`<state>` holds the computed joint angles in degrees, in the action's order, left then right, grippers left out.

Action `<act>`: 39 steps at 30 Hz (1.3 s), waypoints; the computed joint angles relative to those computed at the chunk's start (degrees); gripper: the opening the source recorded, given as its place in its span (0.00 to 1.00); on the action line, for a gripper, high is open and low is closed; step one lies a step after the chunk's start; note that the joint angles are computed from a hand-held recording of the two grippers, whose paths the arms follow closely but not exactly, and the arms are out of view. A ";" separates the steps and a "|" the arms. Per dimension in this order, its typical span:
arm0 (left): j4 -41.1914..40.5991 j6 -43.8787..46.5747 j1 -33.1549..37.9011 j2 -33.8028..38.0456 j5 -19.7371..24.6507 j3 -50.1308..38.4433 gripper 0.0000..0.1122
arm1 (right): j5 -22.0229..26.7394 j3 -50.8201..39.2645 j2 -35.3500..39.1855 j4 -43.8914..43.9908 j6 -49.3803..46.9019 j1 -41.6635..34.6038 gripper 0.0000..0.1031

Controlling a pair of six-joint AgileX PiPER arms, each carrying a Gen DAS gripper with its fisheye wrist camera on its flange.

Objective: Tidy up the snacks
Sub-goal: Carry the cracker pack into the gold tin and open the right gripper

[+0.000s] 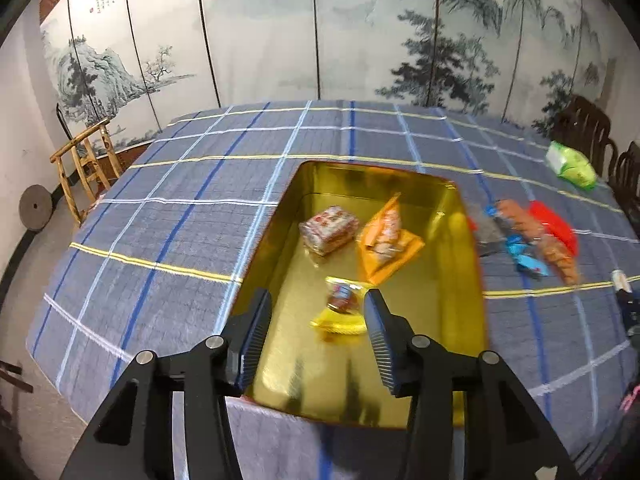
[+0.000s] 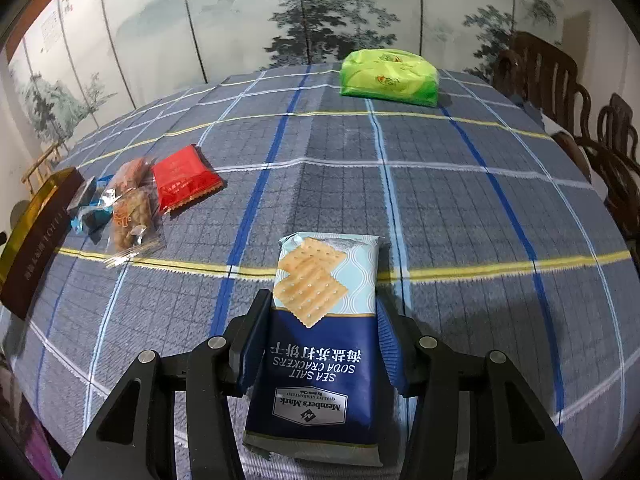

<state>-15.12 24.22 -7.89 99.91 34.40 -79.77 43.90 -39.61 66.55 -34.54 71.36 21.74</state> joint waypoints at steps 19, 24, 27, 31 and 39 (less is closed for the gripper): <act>-8.46 7.74 4.02 -12.34 -0.58 14.06 0.45 | -2.67 -26.60 13.07 5.43 -4.89 15.01 0.50; -10.66 10.74 6.63 -13.59 -0.39 15.61 0.49 | -8.96 -38.44 23.30 19.71 -16.80 12.29 0.50; -11.27 12.05 8.01 -14.33 -0.19 16.10 0.54 | -10.54 -47.54 31.63 30.39 -24.76 11.09 0.50; -13.53 14.86 10.34 -14.81 0.97 15.87 0.55 | -6.55 -63.01 44.78 38.65 -30.24 10.74 0.50; -15.26 19.60 12.21 -15.49 0.49 16.84 0.60 | 6.25 -90.19 63.09 42.60 -29.65 9.82 0.50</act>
